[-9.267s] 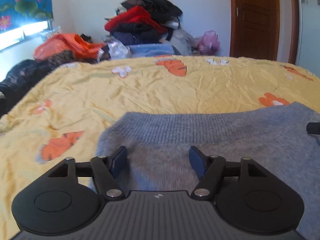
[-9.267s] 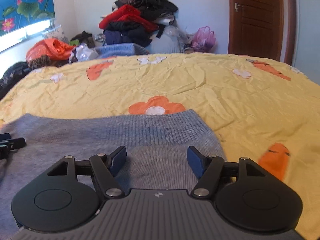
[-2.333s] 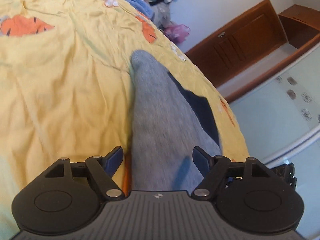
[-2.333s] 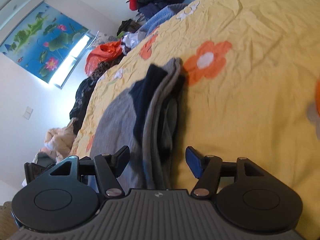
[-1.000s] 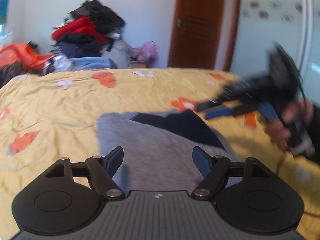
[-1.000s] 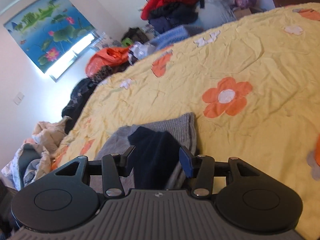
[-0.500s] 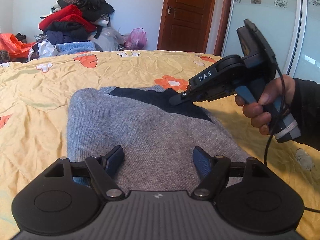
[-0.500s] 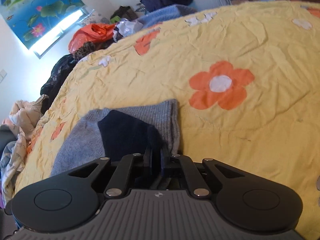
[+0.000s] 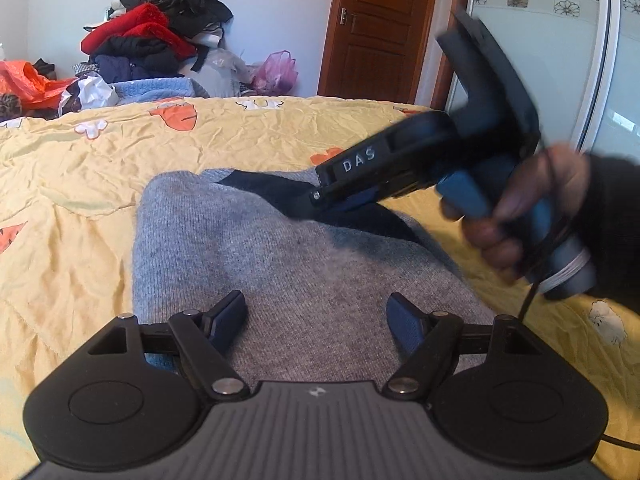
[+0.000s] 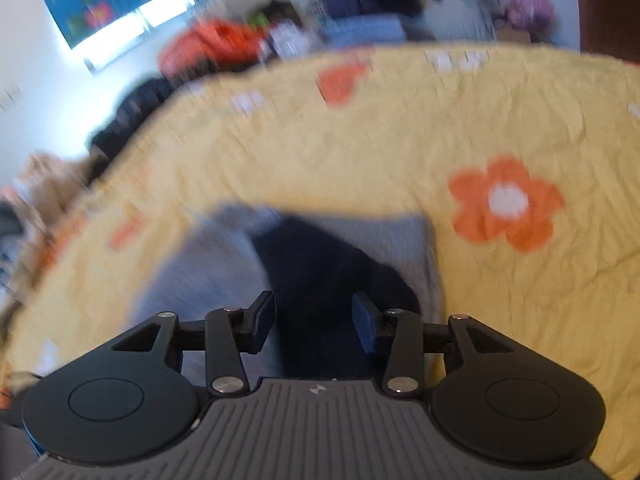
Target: Fold small clothes
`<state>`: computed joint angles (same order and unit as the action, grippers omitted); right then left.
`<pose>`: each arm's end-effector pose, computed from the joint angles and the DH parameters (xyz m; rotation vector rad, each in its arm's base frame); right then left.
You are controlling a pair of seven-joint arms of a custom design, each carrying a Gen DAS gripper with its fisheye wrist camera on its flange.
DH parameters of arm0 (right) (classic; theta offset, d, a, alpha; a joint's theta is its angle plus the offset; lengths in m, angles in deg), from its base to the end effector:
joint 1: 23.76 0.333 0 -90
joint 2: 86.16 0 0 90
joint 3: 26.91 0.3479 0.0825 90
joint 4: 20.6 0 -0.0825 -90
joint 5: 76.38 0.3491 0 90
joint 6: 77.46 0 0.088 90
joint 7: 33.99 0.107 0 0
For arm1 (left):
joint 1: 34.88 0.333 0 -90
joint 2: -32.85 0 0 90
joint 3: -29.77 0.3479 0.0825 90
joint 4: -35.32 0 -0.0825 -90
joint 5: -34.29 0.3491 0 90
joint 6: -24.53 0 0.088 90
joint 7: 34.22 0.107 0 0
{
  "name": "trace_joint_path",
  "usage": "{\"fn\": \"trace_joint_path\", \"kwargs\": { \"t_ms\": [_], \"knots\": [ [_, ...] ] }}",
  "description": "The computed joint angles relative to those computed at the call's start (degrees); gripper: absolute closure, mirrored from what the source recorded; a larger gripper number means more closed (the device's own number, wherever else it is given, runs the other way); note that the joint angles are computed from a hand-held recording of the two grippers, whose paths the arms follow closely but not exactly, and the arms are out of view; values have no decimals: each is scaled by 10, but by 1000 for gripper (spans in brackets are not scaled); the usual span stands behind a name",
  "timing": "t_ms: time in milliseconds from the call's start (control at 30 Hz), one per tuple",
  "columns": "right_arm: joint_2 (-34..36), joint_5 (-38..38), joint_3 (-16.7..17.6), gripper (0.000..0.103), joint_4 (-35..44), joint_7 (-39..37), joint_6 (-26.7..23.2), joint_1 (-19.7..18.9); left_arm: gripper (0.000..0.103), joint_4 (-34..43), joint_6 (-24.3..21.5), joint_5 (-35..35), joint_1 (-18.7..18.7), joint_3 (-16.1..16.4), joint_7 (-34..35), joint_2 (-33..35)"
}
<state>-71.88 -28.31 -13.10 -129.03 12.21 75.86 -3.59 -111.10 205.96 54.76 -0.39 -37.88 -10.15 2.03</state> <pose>0.5404 0.3211 0.4775 -2.1250 1.0285 0.0294 0.3348 -0.3154 0.4637 -1.7433 1.6653 -0.9729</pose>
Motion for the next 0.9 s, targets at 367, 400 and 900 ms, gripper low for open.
{"fn": "trace_joint_path", "kwargs": {
  "t_ms": [367, 400, 900],
  "knots": [
    [-101, 188, -1, 59, -75, -145, -46, -31, 25, -69, 32, -36, -97, 93, -25, -87],
    [-116, 200, -11, 58, -87, -152, -73, -31, 25, -79, 44, -39, -102, 98, -25, -94],
    [-192, 202, -93, 39, -179, -125, -138, -17, 21, -131, 21, -89, -181, 162, -50, -115]
  ]
}}
